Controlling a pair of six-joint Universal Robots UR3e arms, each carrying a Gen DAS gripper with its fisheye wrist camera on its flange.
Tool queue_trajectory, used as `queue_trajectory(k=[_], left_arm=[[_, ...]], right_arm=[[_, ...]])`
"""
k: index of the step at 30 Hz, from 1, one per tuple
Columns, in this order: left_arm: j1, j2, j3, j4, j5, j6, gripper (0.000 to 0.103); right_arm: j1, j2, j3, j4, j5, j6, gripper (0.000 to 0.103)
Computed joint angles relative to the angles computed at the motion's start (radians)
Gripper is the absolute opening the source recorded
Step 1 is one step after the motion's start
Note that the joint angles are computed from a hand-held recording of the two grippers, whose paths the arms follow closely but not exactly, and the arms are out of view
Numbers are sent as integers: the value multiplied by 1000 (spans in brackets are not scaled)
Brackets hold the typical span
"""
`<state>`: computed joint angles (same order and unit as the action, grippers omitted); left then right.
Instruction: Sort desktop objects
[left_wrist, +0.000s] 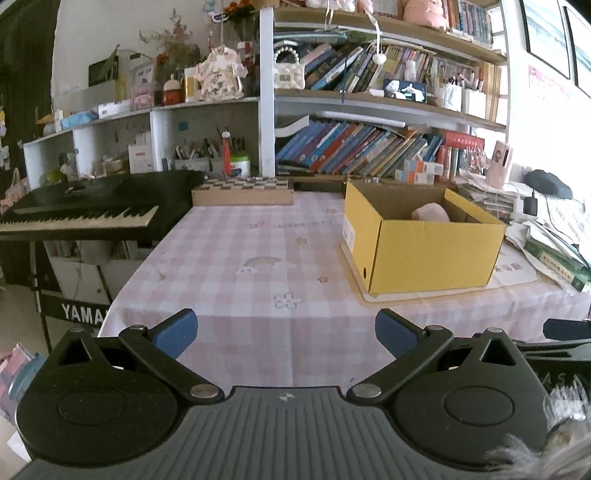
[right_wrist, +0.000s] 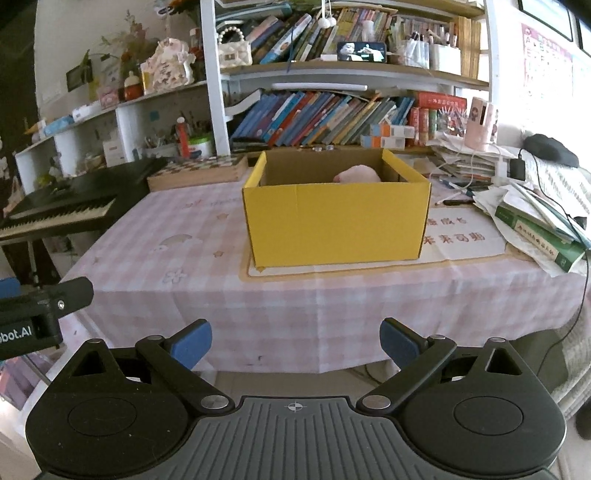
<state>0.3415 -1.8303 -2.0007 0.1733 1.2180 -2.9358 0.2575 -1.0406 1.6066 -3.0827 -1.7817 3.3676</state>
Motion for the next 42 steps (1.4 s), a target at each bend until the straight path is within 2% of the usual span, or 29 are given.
queue_trajectory(k=[6, 42], left_arm=[[-15, 6, 0, -33, 47, 11, 103], [-23, -5, 21, -70, 22, 24, 103]], right_arm=[[5, -6, 7, 4, -8, 5, 103], [0, 9, -28, 56, 14, 0, 103]])
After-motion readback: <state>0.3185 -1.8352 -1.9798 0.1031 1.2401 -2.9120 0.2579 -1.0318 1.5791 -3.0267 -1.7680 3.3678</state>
